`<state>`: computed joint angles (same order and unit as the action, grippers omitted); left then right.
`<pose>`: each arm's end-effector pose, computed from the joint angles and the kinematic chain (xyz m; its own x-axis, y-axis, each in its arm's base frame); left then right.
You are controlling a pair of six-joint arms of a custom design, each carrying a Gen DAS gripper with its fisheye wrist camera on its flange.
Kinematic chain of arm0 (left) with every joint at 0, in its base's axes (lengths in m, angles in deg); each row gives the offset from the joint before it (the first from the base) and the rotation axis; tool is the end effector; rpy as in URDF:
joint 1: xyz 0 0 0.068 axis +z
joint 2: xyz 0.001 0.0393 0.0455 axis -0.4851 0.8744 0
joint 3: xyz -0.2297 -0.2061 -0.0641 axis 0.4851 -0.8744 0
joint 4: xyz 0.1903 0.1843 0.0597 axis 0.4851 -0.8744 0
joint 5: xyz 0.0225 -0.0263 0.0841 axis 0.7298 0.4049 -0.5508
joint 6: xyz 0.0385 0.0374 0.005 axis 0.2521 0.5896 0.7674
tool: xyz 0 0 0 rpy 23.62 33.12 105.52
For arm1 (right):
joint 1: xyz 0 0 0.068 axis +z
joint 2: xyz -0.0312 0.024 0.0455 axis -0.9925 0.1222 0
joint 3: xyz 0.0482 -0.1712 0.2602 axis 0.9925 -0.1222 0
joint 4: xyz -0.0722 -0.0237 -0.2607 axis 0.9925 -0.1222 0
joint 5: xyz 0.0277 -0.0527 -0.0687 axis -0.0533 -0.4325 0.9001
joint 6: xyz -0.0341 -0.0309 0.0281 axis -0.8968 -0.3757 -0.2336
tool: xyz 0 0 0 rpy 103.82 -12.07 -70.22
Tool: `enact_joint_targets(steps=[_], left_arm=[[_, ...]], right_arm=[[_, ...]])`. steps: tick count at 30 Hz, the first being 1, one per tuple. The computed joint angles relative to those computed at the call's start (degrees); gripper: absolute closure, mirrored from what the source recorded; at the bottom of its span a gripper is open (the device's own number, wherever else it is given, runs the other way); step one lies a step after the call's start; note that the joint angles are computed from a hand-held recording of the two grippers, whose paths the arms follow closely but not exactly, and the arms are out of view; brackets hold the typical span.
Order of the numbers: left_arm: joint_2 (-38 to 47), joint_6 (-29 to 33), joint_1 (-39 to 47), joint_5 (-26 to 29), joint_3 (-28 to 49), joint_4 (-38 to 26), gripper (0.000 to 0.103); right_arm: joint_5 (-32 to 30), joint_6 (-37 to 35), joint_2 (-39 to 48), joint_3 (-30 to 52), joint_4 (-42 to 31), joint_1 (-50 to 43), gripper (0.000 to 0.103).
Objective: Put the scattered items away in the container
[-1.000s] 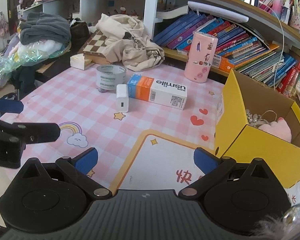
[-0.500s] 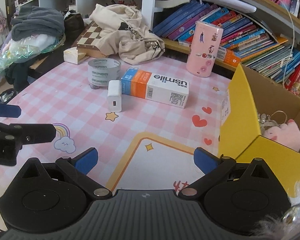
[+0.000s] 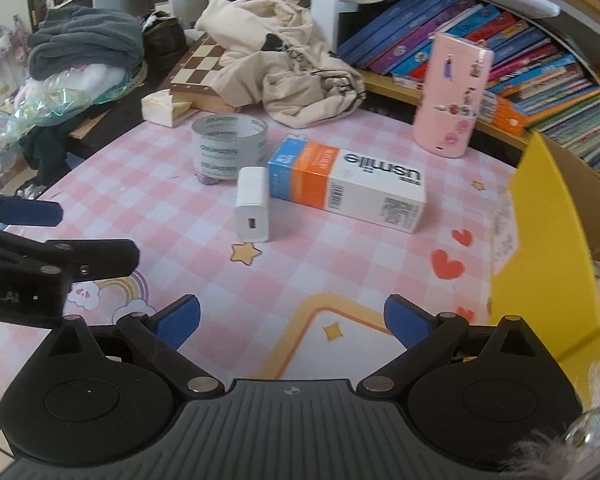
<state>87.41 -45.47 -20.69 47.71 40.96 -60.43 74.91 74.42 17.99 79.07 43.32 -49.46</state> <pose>0.2295 0.0187 0.1850 -0.6906 0.1657 -0.7040 0.3462 0.9304 -0.1206 0.1949 0.1163 0.1749 -0.7213 -0.1037 -0.6848 -0.1387 0.9903 -0.0038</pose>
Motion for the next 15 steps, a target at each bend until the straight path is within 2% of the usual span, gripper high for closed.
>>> enact_joint_targets(steps=[7,15], left_arm=[[6.3,-1.3,-1.0,-3.0,2.8,3.9,0.002],[14.3,-3.1,-3.8,-6.4,8.5,9.2,0.002]], right_arm=[[-4.7,-4.7,7.5,3.2,5.2,-3.0,0.022],[-10.0,-9.3,17.0,10.1,8.7,-6.1,0.032]])
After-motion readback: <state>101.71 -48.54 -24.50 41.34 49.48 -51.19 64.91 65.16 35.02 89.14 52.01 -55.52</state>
